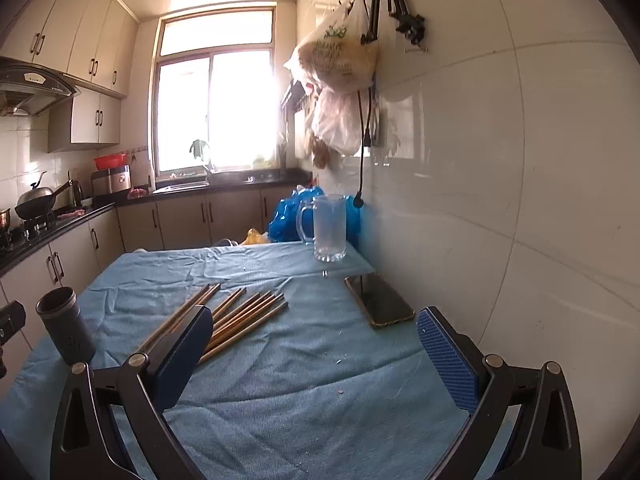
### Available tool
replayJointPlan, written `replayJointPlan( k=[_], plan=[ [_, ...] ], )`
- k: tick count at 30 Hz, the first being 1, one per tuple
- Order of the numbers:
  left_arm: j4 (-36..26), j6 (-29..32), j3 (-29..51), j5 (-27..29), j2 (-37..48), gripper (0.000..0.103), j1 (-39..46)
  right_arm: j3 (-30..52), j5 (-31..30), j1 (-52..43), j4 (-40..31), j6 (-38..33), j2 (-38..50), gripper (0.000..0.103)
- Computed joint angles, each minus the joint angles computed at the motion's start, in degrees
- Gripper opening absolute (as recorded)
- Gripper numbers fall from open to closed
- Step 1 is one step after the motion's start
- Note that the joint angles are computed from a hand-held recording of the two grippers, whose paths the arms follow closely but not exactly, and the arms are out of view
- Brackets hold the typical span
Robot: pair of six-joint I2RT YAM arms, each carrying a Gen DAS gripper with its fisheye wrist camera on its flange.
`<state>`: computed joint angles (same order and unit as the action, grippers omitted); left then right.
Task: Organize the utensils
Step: 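Move both tools toward the row of wooden chopsticks on the cloth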
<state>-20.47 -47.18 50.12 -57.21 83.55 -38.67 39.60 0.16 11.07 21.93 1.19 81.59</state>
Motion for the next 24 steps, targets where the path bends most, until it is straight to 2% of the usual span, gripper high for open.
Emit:
replayJointPlan(
  k=[7, 12, 19, 24],
  plan=[
    [2.39, 4.16, 1.63, 5.61, 3.15, 0.103, 6.14, 3.92, -2.49, -1.57, -1.8, 0.09, 6.13, 0.103],
    [4.0, 10.49, 6.29, 9.85, 7.08, 0.103, 10.33, 8.94, -5.17, -2.86, -4.28, -0.67, 12.0, 0.103],
    [2.83, 18.9, 20.24, 20.11, 15.14, 0.103, 15.43, 22.51, -12.06, -4.97, -14.55, -0.87, 21.21, 0.103],
    [-4.12, 18.37, 37.03, 28.54, 27.06, 0.103, 20.36, 36.59, -17.35, -6.22, -24.75, 1.38, 31.03, 0.103]
  ],
)
